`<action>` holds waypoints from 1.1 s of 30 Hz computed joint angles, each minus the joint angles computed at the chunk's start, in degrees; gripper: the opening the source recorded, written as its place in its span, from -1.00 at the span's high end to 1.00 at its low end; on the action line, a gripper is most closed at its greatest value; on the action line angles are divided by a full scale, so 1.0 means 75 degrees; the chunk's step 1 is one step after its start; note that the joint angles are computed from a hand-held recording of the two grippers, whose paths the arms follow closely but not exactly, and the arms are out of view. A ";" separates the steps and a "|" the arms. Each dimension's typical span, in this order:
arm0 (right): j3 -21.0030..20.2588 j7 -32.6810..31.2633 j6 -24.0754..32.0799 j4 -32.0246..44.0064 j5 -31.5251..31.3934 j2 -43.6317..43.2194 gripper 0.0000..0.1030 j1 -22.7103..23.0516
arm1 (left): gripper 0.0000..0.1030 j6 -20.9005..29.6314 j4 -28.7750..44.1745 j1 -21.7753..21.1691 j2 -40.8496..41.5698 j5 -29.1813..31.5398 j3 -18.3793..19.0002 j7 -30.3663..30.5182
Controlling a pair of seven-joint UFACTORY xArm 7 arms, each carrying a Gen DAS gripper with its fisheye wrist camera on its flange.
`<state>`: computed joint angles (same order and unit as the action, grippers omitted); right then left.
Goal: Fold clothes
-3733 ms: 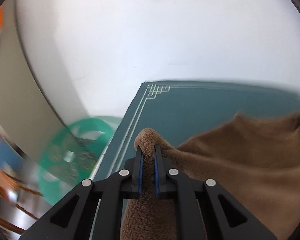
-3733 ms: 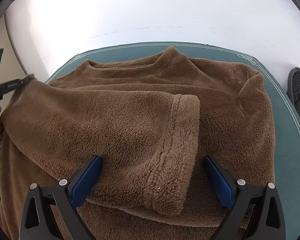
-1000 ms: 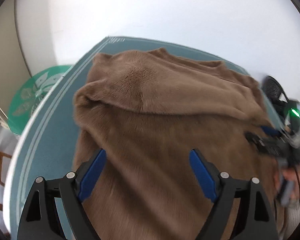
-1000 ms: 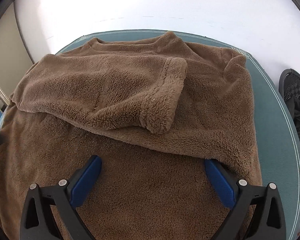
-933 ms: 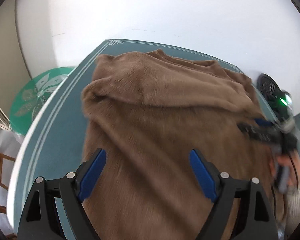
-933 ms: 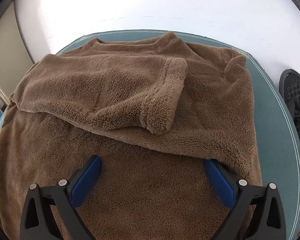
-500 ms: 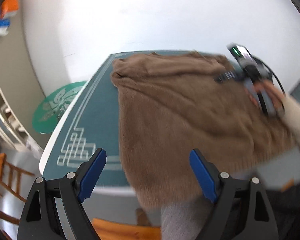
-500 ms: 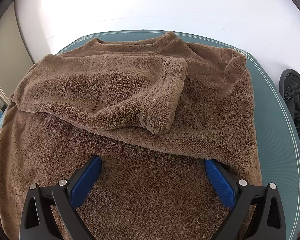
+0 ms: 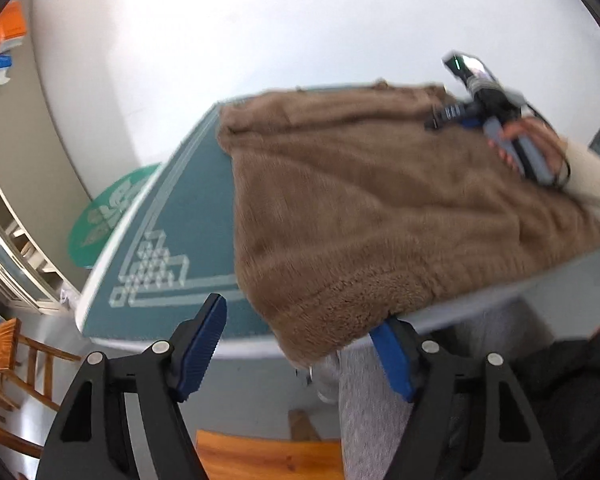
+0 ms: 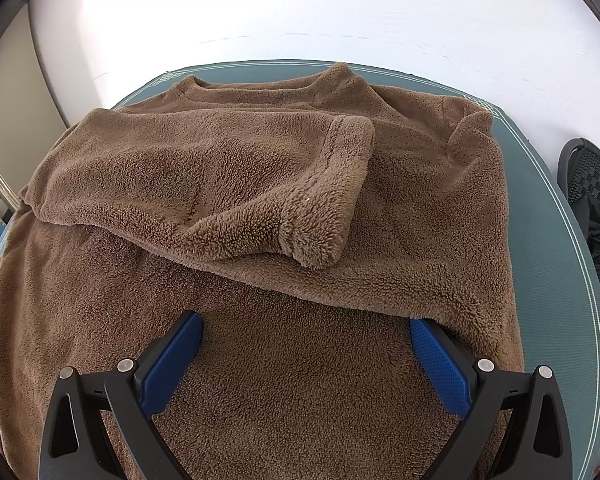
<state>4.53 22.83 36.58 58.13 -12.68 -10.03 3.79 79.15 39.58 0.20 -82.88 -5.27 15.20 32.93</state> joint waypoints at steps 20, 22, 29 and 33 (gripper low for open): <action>-0.0194 0.0359 -0.1046 0.0353 -0.0461 0.1402 -1.00 0.0108 | -0.50 -0.1138 0.1157 0.0794 0.1637 0.0352 0.0008 -0.0879; -0.0242 0.0357 -0.1173 0.0303 -0.0460 0.1465 -1.00 0.0127 | -0.50 -0.1307 0.1072 0.0743 0.1411 0.0363 -0.0243 -0.0861; -0.0655 -0.2182 -0.2847 -0.1692 0.2806 -0.0970 -1.00 0.0347 | -0.50 -0.1347 0.0916 0.0374 0.0991 0.0339 -0.0546 -0.0922; -0.0398 -0.2377 -0.3549 -0.3407 0.2423 -0.4096 -1.00 -0.0113 | -0.50 -0.1233 0.1038 0.0324 0.1109 0.0314 -0.0433 -0.1099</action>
<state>1.55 5.01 9.96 32.58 5.49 -40.75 2.94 69.91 47.37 2.63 -74.56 -2.91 11.95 24.69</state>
